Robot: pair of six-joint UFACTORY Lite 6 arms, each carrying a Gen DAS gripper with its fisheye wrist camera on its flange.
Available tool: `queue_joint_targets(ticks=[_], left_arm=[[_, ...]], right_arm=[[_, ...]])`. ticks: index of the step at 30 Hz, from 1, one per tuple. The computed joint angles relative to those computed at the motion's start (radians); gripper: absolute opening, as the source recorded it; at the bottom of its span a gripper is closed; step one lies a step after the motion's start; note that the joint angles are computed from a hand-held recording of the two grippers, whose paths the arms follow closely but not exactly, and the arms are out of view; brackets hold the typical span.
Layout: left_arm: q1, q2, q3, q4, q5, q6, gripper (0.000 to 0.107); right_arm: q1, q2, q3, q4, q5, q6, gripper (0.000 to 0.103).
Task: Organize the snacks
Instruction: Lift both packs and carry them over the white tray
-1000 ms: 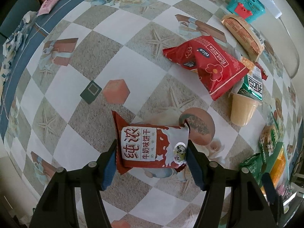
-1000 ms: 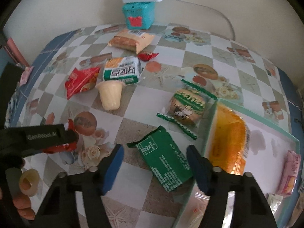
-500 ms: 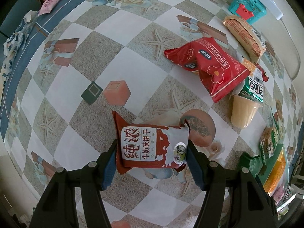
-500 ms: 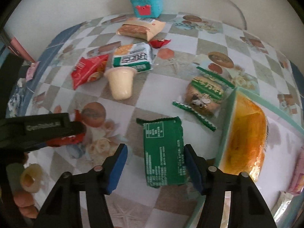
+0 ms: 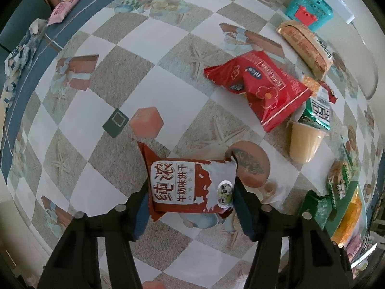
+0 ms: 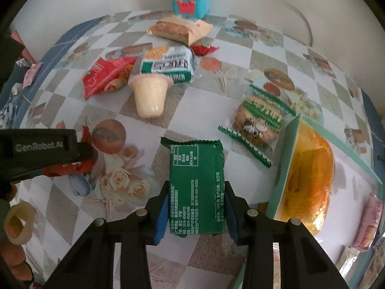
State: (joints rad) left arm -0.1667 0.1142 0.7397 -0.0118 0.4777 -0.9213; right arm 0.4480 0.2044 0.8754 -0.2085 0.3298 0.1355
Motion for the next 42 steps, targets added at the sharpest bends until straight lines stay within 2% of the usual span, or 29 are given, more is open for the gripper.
queue_joint_targets(ticks=[4, 15, 21, 25, 30, 36, 42], left_arm=[[-0.005, -0.058, 0.008, 0.021, 0.033, -0.017, 0.063], [-0.064, -0.37, 0.033, 0.189, 0.192, -0.191, 0.063], [-0.142, -0.426, 0.085, 0.244, 0.252, -0.276, 0.063], [-0.198, -0.408, 0.128, 0.279, 0.271, -0.326, 0.063], [-0.307, -0.346, 0.204, 0.324, 0.292, -0.391, 0.063], [-0.486, -0.175, 0.384, 0.386, 0.325, -0.463, 0.063], [-0.629, 0.027, 0.61, 0.426, 0.379, -0.47, 0.063]], right_arm=[[0.011, -0.062, 0.005, 0.022, 0.021, -0.005, 0.043], [-0.041, -0.314, 0.036, 0.135, 0.12, -0.119, 0.043], [-0.11, -0.399, 0.054, 0.165, 0.183, -0.151, 0.043], [-0.227, -0.427, 0.059, 0.229, 0.205, -0.236, 0.043], [-0.456, -0.415, 0.081, 0.414, 0.223, -0.456, 0.043], [-0.714, -0.365, 0.134, 0.504, 0.247, -0.598, 0.043], [-0.852, -0.318, 0.194, 0.555, 0.271, -0.671, 0.043]])
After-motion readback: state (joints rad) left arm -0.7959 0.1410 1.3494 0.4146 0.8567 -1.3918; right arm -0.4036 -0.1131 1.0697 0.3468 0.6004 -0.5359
